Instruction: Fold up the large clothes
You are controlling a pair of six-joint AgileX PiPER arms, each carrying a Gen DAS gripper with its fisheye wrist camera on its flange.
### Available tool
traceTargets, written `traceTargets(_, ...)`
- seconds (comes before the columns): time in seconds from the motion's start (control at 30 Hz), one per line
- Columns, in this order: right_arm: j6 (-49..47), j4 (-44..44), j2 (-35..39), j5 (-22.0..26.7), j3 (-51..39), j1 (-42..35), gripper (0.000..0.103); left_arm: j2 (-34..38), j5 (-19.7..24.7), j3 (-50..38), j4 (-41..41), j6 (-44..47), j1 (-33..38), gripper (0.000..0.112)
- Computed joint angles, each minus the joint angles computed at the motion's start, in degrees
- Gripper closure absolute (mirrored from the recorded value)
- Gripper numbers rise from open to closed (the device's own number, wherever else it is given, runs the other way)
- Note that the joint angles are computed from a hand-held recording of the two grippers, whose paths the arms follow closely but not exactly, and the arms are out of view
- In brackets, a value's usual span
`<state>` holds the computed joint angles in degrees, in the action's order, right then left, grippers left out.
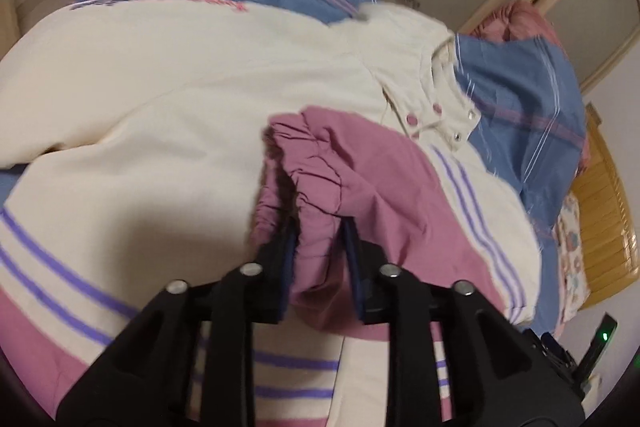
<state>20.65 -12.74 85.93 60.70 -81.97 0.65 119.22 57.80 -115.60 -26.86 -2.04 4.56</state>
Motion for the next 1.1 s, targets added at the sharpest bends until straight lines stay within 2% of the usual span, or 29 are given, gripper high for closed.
traceTargets(0.07,-2.72,3.11,-3.75,-2.69,-0.31,0.18,0.009,-4.90,-3.98,5.25,0.55,-0.06,1.28,0.076)
traceTargets(0.1,-3.59,3.53,-4.06,-3.10,-1.75,1.06,0.017,-6.37,-4.66,6.44,0.05,0.09,1.74,0.076)
traceTargets(0.13,-4.77,4.03,-3.44,-3.52,-3.51,2.07,0.026,-7.20,-4.09,6.93,-2.54,1.65,2.44,0.079)
traceTargets(0.17,-5.97,4.44,-1.66,-3.36,-5.80,3.42,0.029,-6.92,-1.80,6.13,-6.62,4.30,3.10,0.085)
traceTargets(0.2,-6.00,4.16,-0.23,-2.97,-7.27,4.50,0.039,-5.76,1.35,4.33,-9.91,6.35,3.32,0.097)
traceTargets(0.23,-5.08,3.65,2.55,-2.50,-9.41,6.27,0.050,-4.72,3.58,2.79,-11.06,6.85,3.00,0.098)
traceTargets(0.33,-3.89,7.50,10.46,-1.05,-13.40,8.12,0.051,0.12,6.84,-2.45,-5.53,2.26,-1.00,0.098)
traceTargets(0.4,0.96,2.94,15.45,-0.03,-14.99,10.90,0.051,5.60,9.94,-7.77,-1.52,-1.81,-2.51,0.100)
traceTargets(0.47,4.75,-0.05,16.70,-3.02,-12.39,12.59,0.051,6.51,10.06,-5.63,-6.68,-0.78,-0.21,0.102)
traceTargets(0.5,7.25,-3.06,15.34,-6.92,-8.95,13.58,0.050,4.21,8.49,-1.12,-12.41,2.63,2.32,0.101)
traceTargets(0.53,8.65,-4.92,13.90,-9.46,-6.35,14.25,0.048,1.66,7.40,2.83,-17.22,6.90,4.88,0.089)
traceTargets(0.57,10.19,-6.73,12.19,-13.03,-2.83,14.64,0.047,-0.64,6.35,5.78,-19.74,10.00,6.98,0.070)
traceTargets(0.6,11.05,-7.51,10.96,-15.14,-0.69,14.66,0.045,-4.40,3.00,10.02,-19.97,11.82,9.51,0.023)
traceTargets(0.63,11.16,-7.36,10.27,-16.78,0.55,14.54,0.038,-8.43,-1.91,14.50,-19.44,12.07,12.50,0.012)
traceTargets(0.67,10.59,-6.52,10.06,-18.10,1.16,14.44,0.035,-10.50,-4.53,17.18,-21.21,13.41,15.64,0.012)
traceTargets(0.7,9.76,-5.80,9.79,-18.98,1.54,14.22,0.030,-11.03,-4.86,18.61,-25.27,15.67,20.21,0.012)
traceTargets(0.77,5.42,-1.79,9.82,-20.36,1.40,13.77,0.002,-6.95,0.59,16.60,-33.57,15.32,29.95,0.012)
traceTargets(0.9,8.33,-5.62,9.57,-21.23,2.24,16.00,0.002,3.07,3.74,8.72,-34.19,4.66,39.03,0.012)
traceTargets(1.0,8.36,-4.81,8.54,-23.81,4.27,15.40,0.002,10.91,7.07,0.35,-31.85,-1.43,40.25,0.012)
traceTargets(1.1,6.80,-2.47,8.24,-25.12,4.94,14.41,0.002,16.07,7.36,-5.13,-31.79,-4.01,40.14,0.012)
